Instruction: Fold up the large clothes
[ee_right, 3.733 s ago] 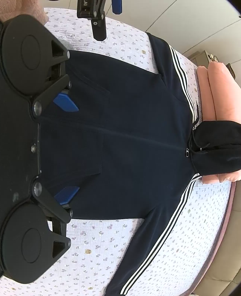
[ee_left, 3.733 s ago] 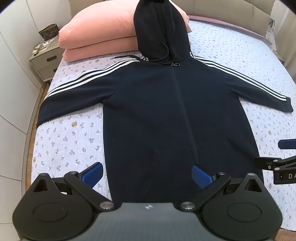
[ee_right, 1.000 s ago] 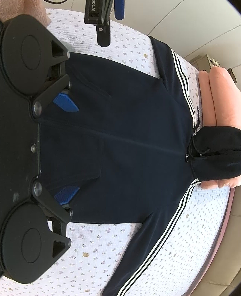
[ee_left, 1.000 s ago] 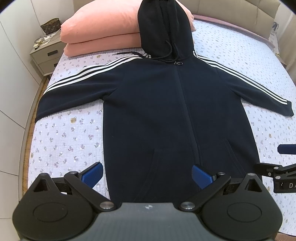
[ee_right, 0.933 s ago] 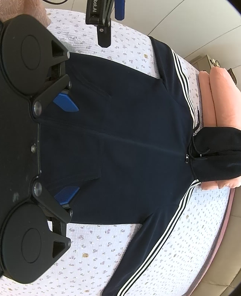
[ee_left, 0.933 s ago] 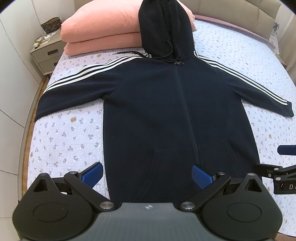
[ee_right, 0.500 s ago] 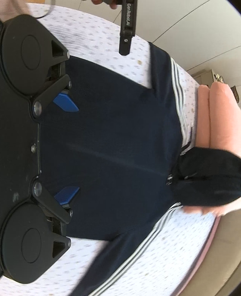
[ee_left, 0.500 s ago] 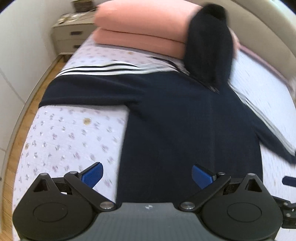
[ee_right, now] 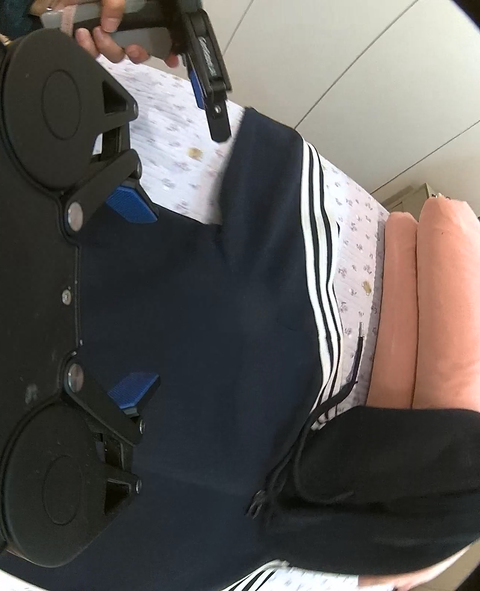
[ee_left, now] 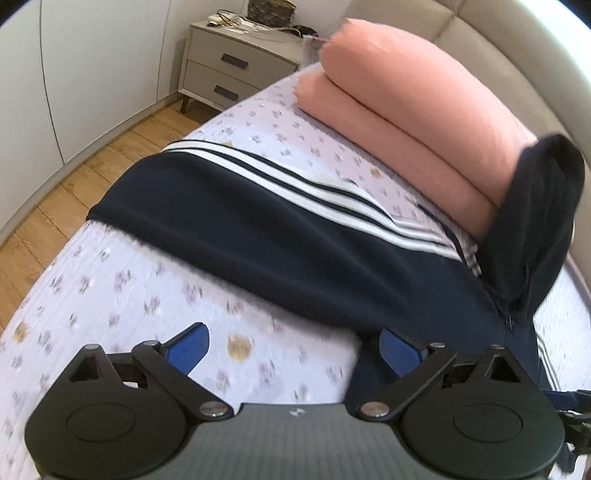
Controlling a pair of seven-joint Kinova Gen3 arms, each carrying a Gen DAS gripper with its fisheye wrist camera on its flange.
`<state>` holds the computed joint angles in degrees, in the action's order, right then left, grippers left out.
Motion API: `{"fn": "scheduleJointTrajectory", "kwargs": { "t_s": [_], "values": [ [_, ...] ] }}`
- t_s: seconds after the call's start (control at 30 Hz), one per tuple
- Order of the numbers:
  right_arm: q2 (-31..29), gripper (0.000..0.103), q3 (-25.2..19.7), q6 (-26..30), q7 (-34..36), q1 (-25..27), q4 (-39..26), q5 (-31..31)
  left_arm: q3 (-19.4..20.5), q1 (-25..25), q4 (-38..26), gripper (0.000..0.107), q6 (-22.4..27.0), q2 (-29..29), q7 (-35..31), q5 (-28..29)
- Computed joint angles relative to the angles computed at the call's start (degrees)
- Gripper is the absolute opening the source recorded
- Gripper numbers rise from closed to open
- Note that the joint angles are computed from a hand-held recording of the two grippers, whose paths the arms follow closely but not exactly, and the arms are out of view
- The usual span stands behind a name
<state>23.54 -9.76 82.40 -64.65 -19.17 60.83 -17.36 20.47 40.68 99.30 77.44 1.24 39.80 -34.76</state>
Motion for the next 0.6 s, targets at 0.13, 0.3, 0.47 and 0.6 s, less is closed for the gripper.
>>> {"fn": "scheduleJointTrajectory", "kwargs": {
  "t_s": [0.13,0.3,0.47,0.6],
  "values": [
    [2.54,0.103,-0.17,-6.05,-0.81,-2.21,1.28,1.02,0.19,-0.04,5.8,0.097,-3.87,-0.8,6.63,-1.91],
    [4.64,0.103,-0.49,-16.7,-1.98,-5.93,6.3,4.25,-8.67,11.52,12.21,0.095,-6.26,1.21,18.28,-5.33],
    [4.94,0.103,-1.37,-26.93,-2.77,-7.35,12.13,5.38,-17.8,24.79,14.78,0.103,-2.95,4.77,29.93,-12.19],
    [4.02,0.103,-3.18,-34.17,-1.62,-5.32,16.75,2.84,-24.03,29.83,15.84,0.103,-0.76,8.14,38.32,-14.73]
  ]
}}
